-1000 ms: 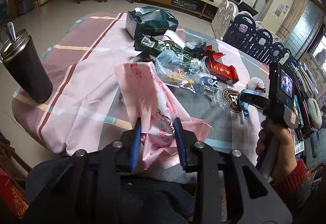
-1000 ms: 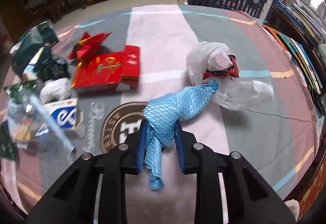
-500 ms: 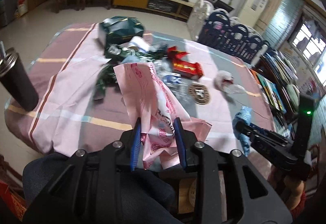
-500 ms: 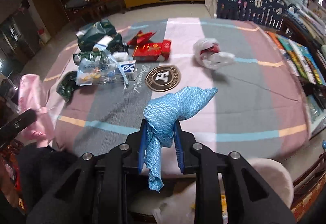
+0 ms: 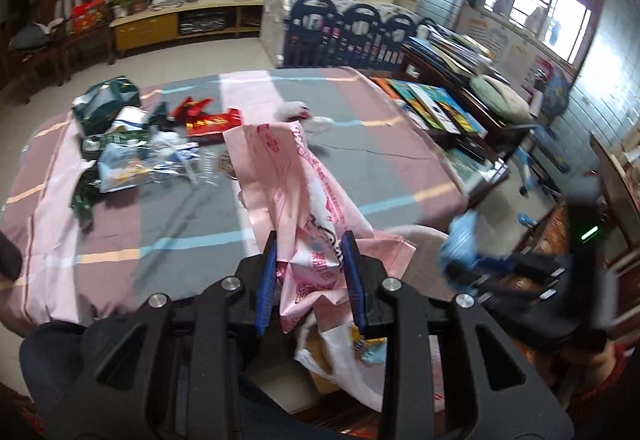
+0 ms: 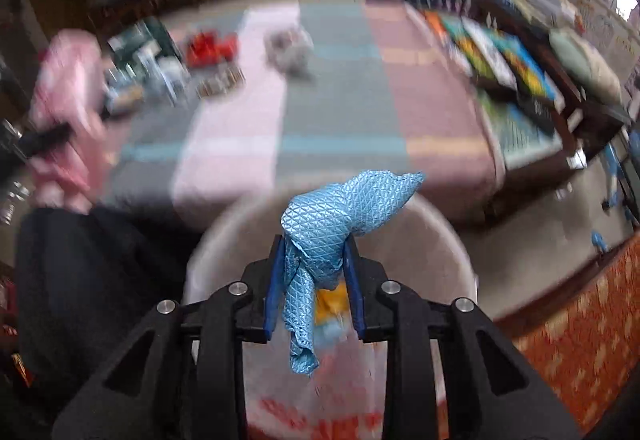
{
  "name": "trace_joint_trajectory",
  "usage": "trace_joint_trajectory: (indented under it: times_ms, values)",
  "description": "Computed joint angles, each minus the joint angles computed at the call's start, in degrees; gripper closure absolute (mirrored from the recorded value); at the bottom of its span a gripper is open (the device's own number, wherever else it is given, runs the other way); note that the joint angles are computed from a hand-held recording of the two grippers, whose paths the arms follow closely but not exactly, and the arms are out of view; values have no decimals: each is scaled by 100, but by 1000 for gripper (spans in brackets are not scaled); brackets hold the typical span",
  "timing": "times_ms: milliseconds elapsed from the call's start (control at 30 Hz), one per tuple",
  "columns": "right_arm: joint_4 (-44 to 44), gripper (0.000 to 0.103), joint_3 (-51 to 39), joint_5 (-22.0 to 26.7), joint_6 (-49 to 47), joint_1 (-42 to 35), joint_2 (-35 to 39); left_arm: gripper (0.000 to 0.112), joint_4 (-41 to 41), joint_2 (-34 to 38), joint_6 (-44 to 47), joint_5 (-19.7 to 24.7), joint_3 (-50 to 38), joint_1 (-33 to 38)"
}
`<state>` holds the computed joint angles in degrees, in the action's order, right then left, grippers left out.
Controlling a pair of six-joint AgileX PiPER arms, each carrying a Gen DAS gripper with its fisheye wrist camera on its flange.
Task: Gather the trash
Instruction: 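Drop the pink bag and blue cloth into the wastebasket, opening both grippers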
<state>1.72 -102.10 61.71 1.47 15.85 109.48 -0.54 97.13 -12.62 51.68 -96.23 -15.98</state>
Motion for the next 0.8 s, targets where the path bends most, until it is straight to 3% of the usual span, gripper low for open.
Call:
trace_joint_trajectory:
  times_ms: [67,200,333,433,533,600,700,800]
  values:
    - [122,69,566,-130,56,-161,-182,81,-115,39,81,54,-59,-168]
    - [1216,42,967,-316,-209,-883,-544,81,-466,184,284,249,-198,-309]
    - [1457,39,818,-481,-110,-1263,-812,81,-839,424,614,361,-375,-466]
    - [1233,39,812,-695,120,-1313,-1014,76,-1705,689,1370,588,-504,-477]
    - [1145,39,800,-832,219,-1382,-1124,59,-1915,854,1668,741,-483,-626]
    - [1185,39,789,-897,197,-1424,-1143,39,-1958,897,1729,722,-408,-667]
    - [1185,39,841,-984,203,-1426,-1168,31,-1892,851,1605,552,-309,-577]
    - [1274,39,831,-987,223,-1361,-1043,29,-1597,732,1327,360,-197,-377]
